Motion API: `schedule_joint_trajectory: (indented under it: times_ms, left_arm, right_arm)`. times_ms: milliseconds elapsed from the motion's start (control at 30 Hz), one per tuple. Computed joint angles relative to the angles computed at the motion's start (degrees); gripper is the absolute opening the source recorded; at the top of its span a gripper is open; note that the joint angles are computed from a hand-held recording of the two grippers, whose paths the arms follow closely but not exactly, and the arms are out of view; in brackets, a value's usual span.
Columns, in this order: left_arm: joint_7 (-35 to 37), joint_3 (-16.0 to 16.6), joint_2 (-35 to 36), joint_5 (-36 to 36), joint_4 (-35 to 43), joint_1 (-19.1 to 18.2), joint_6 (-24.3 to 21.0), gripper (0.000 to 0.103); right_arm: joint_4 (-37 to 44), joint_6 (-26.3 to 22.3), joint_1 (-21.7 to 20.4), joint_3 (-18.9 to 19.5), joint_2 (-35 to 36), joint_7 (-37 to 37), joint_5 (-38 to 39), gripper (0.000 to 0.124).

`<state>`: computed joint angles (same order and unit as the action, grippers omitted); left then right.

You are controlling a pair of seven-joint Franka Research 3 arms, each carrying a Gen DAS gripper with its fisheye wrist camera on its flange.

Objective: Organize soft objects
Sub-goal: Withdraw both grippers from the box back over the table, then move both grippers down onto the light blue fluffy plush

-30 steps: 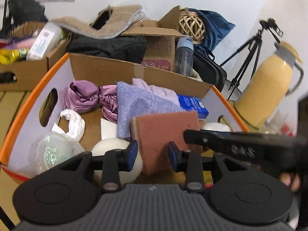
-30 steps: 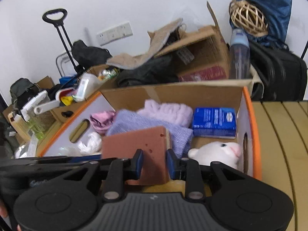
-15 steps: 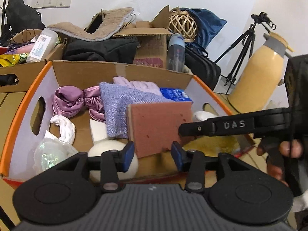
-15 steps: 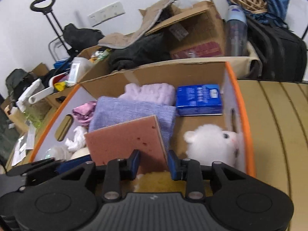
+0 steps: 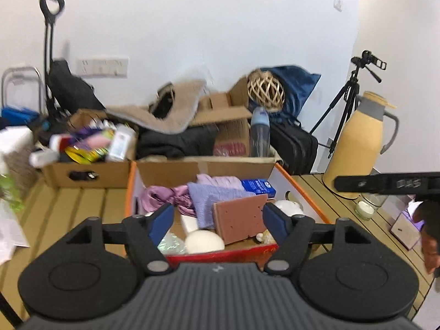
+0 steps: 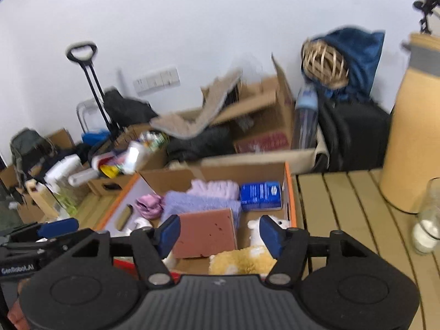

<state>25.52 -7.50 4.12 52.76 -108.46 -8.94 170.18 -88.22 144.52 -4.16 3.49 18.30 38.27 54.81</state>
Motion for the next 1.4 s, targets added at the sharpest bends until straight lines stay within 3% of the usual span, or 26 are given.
schedule_joint_trajectory:
  times_ms: [100, 200, 333, 467, 567, 667, 900, 1133, 1400]
  left_arm:
    - [-11.9, -0.4, -6.4, 12.6, -5.2, 0.2, -0.7, 0.081]
    - [-24.5, -3.9, -13.0, 24.8, -10.6, 2.7, -2.7, 0.083]
    - [-37.3, -8.7, -21.5, 36.8, -18.5, 3.8, -8.3, 0.096]
    - [-39.9, -12.0, -28.6, 38.1, -26.6, 1.4, -14.4, 0.100]
    - [-42.2, -12.4, -33.6, 36.5, -31.8, -0.8, -14.4, 0.102]
    - [-43.5, -13.1, -39.4, 32.4, -37.3, -2.6, -14.2, 0.103]
    - [-37.4, -15.5, -49.4, 19.7, -45.8, -4.8, -14.4, 0.103]
    - [-39.0, -19.7, -50.2, 20.0, -45.4, 1.6, -8.6, 0.103]
    - [-47.7, -21.0, -39.1, 26.2, -39.7, 10.6, -2.3, 0.103]
  right_arm:
    - [-7.9, -0.2, -2.0, 0.7, -7.1, -8.2, 9.0, 0.063]
    - [-16.9, 0.2, -1.6, -1.2, -15.0, -17.0, 17.1, 0.064]
    - [-27.6, 0.0, 0.5, -4.5, -24.2, -27.4, 24.3, 0.068]
    - [-37.8, 1.9, 3.6, -7.4, -33.0, -37.2, 30.0, 0.074]
    - [-45.1, 2.7, 5.6, -9.5, -39.1, -41.0, 32.0, 0.078]
    - [-52.5, 2.4, 7.0, -11.5, -45.6, -41.4, 30.3, 0.081]
    - [-65.8, -2.8, 6.4, -16.7, -58.6, -34.3, 21.6, 0.085]
    - [-67.7, -1.5, 7.8, -18.3, -61.3, -33.5, 19.9, 0.085]
    - [-62.2, -0.4, 10.4, -17.1, -50.5, -34.9, 23.9, 0.081]
